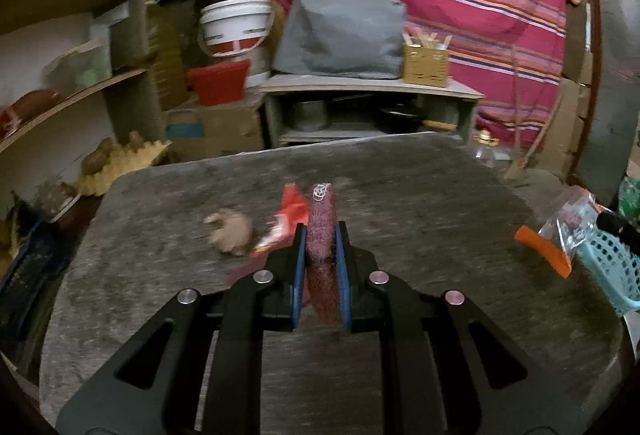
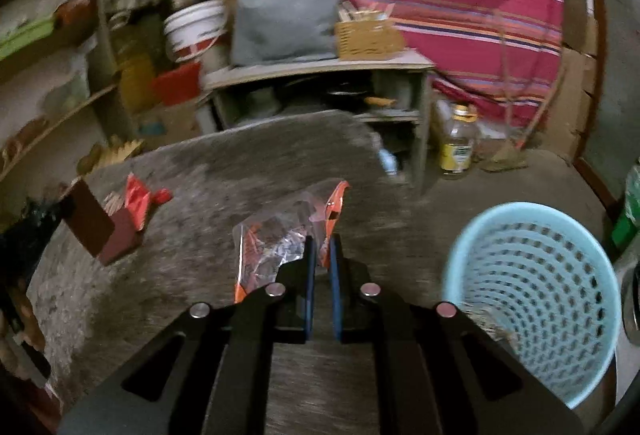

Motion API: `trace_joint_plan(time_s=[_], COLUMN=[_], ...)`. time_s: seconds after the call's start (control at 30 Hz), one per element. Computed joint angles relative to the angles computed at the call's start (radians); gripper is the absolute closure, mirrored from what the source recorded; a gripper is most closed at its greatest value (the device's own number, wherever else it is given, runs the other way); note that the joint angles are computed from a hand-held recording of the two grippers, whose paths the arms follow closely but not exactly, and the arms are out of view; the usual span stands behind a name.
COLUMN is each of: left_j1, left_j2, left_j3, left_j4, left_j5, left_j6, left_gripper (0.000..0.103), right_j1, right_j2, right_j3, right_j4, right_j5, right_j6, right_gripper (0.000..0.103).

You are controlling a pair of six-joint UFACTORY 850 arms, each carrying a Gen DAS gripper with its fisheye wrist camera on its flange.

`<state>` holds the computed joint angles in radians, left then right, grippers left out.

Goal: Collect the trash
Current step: 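Carry the scouring pad and clear bag over the basket with both tools, then open both tools to drop the pad and clear bag into the basket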

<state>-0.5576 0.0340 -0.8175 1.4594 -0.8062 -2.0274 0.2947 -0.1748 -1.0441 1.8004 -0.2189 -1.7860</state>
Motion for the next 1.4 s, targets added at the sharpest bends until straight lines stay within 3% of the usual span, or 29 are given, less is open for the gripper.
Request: trace_joint_plan(time_s=[0.47, 0.73, 1.03, 1.27, 1.4], left_j1=[-0.134, -0.188, -0.22, -0.206, -0.204], left_j2=[-0.23, -0.409, -0.591, -0.671, -0.696], left_j3=[-0.266, -0.482, -0.709, -0.806, -0.84], left_j4=[0.038, 0.039, 0.006, -0.051, -0.083], left_j5=[0.018, 0.074, 0.16, 0.259, 0.269], left_j6=[0.055, 0.108, 0.192, 0.21, 0.257], left_gripper=[0.09, 0.09, 0.09, 0.09, 0.09], right_j1=[-0.244, -0.32, -0.345, -0.373, -0.375], right_j2=[0.003, -0.03, -0.053, -0.061, -0.064], right_j3=[0.014, 0.006, -0.008, -0.014, -0.014], right_j4=[-0.062, -0.04, -0.019, -0.047, -0.049], right_j5=[-0.054, -0.005, 0.023, -0.014, -0.001], right_j6=[0.109, 0.051, 0.014, 0.07, 0.073], right_gripper=[0.095, 0.095, 0.095, 0.096, 0.096])
